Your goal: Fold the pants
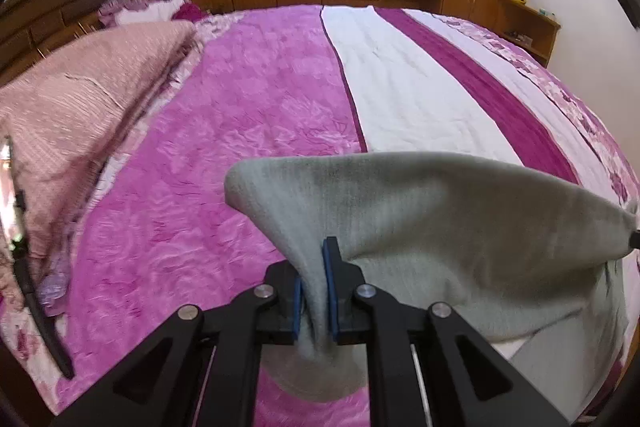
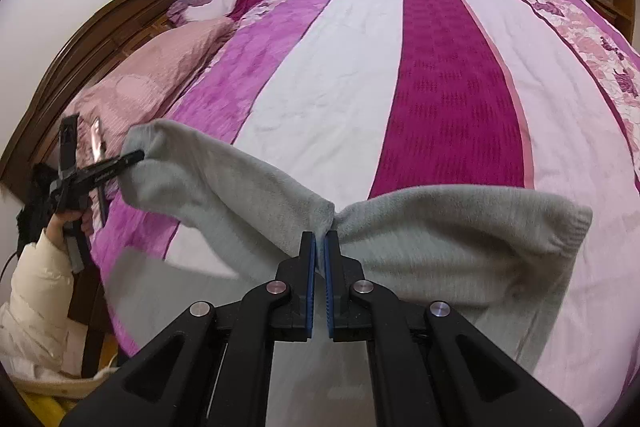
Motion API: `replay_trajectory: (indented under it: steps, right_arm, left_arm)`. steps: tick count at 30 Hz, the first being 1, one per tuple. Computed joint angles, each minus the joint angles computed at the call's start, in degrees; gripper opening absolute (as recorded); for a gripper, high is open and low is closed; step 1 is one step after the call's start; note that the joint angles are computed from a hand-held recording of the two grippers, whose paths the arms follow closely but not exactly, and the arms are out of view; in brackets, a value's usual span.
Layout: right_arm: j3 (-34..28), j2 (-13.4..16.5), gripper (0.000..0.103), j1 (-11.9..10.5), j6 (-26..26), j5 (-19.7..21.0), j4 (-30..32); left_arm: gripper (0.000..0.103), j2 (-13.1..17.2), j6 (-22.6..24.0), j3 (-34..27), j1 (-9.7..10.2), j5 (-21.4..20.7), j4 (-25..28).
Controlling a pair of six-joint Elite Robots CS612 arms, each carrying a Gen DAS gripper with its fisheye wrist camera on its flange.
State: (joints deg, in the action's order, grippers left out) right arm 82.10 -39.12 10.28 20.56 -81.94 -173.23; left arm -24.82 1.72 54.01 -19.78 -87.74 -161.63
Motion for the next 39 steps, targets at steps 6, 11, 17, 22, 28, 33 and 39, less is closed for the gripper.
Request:
replay_trajectory:
  steps: [6, 11, 17, 22, 28, 33, 39]
  right_arm:
    - [5.6, -2.8, 0.000, 2.0, 0.1, -0.5, -2.9]
    - [8.4, -3.3, 0.000, 3.2, 1.7, 0.2, -2.7]
    - [9.3, -2.1, 0.000, 4.2, 2.8, -0.6, 0.2]
    - [8.7, -0.3, 0.000, 5.0, 3.9, -2.0, 3.0]
    - [9.0, 0.8, 0.000, 5.1, 8.2, -2.4, 1.6]
    - [10.6, 0.0, 0.009, 5.0, 10.5, -1.3, 0.9]
    - [14.8, -2.1, 0.019, 4.7, 19.0, -1.5, -2.3]
  left_arm:
    - [0.011, -3.9, 1.1, 8.4, 0.11, 0.6, -5.3]
    - [0.016, -6.0, 2.5, 14.3, -0.10, 2.2, -7.5]
    - [0.023, -7.7, 1.2, 20.0, -0.33, 3.1, -6.7]
    - [0.031, -9.2, -4.1, 24.5, 0.45, -0.4, -7.4]
    - [0.037, -11.2, -11.2, 29.2, 0.99, -3.7, -10.0]
    - [0.037, -12.7, -16.4, 32.4, 1.46, -5.5, -9.8]
    - [0.037, -14.1, -16.9, 35.8, 1.00, -9.7, -12.7]
